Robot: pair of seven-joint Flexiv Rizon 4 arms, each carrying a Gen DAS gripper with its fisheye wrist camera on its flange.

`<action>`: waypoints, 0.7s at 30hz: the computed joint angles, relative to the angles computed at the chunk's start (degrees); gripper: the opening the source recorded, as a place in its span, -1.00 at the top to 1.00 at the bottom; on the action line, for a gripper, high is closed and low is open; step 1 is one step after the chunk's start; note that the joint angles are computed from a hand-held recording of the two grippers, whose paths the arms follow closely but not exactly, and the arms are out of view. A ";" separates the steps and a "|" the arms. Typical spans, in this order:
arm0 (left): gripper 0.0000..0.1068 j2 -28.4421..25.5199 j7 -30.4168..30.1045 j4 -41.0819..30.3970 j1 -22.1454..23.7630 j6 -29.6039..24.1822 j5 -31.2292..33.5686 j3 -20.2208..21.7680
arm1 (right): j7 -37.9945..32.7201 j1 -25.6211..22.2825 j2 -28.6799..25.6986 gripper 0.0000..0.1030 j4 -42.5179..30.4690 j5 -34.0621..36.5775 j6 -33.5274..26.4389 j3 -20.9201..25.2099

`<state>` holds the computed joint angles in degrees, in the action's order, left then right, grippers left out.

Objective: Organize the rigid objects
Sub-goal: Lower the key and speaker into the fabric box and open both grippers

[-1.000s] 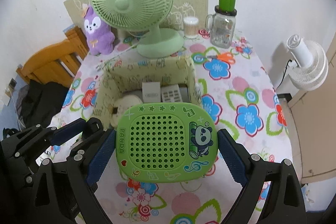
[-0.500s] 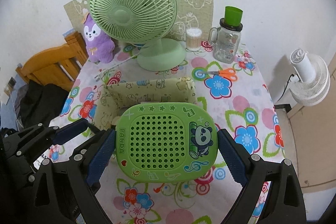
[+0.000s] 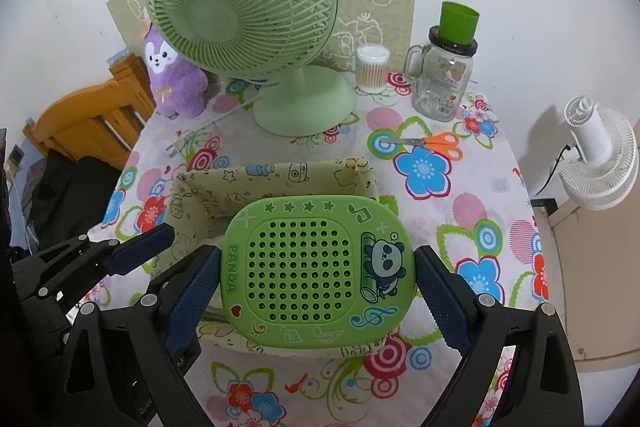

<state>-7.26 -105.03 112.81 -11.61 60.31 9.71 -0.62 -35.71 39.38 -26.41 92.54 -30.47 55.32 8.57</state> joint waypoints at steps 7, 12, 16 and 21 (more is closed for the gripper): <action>0.01 -1.29 -0.07 -0.49 0.32 0.01 -1.23 0.17 | -1.77 -0.36 -1.39 -0.85 -1.41 1.27 -0.47 0.20; -0.53 -1.26 -1.96 -1.17 0.15 -1.12 0.84 0.86 | -2.94 -0.39 -2.17 -0.85 -2.35 2.00 -0.71 0.09; -0.66 -1.14 -2.82 -1.74 0.14 -2.20 2.35 1.00 | -3.76 -0.40 -2.67 -0.85 -3.01 2.30 -0.60 -0.02; -0.77 -1.10 -3.35 -2.31 0.00 -3.94 4.54 1.00 | -5.19 -0.15 -3.62 -0.85 -4.13 2.44 -0.54 -0.11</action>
